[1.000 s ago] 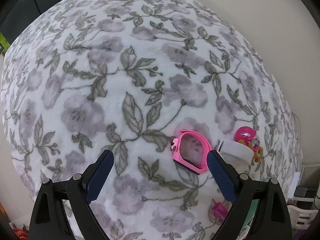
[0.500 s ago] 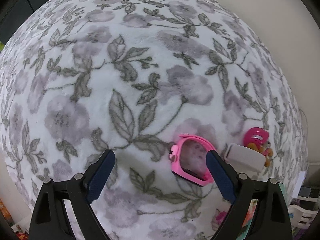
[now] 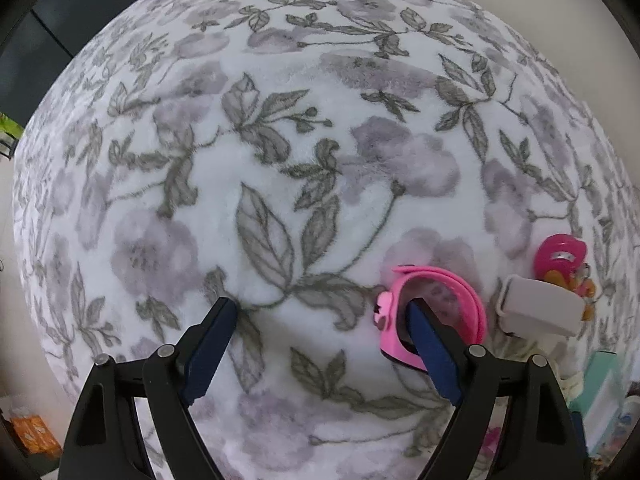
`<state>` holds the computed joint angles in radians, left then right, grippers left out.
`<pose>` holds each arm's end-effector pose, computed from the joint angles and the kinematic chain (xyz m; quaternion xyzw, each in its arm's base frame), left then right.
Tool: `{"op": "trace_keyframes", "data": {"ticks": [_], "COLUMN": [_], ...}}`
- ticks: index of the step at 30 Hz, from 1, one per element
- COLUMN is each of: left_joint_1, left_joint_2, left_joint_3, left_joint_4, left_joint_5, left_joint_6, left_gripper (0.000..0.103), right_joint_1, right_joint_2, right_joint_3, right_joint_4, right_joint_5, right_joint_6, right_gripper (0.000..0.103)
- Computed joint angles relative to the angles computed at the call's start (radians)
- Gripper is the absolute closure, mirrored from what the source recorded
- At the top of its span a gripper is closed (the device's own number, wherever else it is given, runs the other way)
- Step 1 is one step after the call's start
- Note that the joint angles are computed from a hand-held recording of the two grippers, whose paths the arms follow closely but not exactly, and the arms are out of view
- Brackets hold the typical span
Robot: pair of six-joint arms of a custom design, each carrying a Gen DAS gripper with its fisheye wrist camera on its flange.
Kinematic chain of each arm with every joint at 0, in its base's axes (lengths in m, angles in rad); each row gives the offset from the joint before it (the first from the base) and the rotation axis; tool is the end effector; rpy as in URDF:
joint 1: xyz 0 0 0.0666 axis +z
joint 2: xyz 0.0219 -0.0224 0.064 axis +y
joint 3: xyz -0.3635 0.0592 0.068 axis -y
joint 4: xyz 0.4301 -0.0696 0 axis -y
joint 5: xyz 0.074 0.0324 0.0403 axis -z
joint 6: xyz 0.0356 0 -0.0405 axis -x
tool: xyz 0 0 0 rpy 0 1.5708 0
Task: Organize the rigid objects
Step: 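Reach left tool to pink watch while right tool reaches carrot knife, then grasp pink watch with left tool while right tool grasps orange-blue carrot knife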
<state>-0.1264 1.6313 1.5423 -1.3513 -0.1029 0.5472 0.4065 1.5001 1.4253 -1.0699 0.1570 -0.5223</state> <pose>0.5502 -0.0666 0.3426 -0.2114 0.9739 0.0269 0.0784 0.4964 0.2072 0.3664 0.0729 0.9718 0.0259 0.2228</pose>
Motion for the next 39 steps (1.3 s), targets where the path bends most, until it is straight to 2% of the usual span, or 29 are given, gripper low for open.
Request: {"op": "trace_keyframes", "data": {"ticks": [8,16,18,20,21,24,28,38,39], "left_joint_1": [0.009,0.004,0.005,0.002,0.002,-0.013,-0.03,-0.086,-0.092], "left_joint_2": [0.021,0.035,0.034,0.028,0.027,0.014,0.011,0.034,0.036], "left_joint_3": [0.028,0.057,0.056,0.054,0.056,0.05,0.05,0.081,0.083], "left_joint_4": [-0.004,-0.016,-0.016,-0.016,-0.008,0.001,0.019,0.02,0.021], "left_joint_5": [-0.054,-0.065,-0.065,-0.061,-0.047,-0.041,-0.052,-0.132,-0.135], "left_joint_6": [-0.027,-0.036,-0.037,-0.038,-0.041,-0.054,-0.071,-0.099,-0.105], "left_gripper": [0.016,0.016,0.016,0.02,0.026,0.038,0.05,0.056,0.06], "right_joint_1": [0.007,-0.001,-0.008,-0.021,-0.023,-0.012,0.019,0.051,0.056], "right_joint_2": [0.032,0.036,0.031,0.023,0.021,0.028,0.049,0.062,0.06], "right_joint_3": [0.016,0.011,0.008,-0.005,-0.008,0.001,0.02,0.027,0.024], "right_joint_4": [-0.005,0.013,0.012,0.023,0.026,0.008,-0.022,-0.028,-0.027], "right_joint_5": [0.028,0.0,-0.04,-0.108,-0.12,-0.101,-0.032,0.036,0.043], "right_joint_6": [0.031,0.037,0.035,0.019,0.017,0.037,0.076,0.087,0.085], "right_gripper": [0.054,0.054,0.056,0.058,0.058,0.058,0.058,0.058,0.058]}}
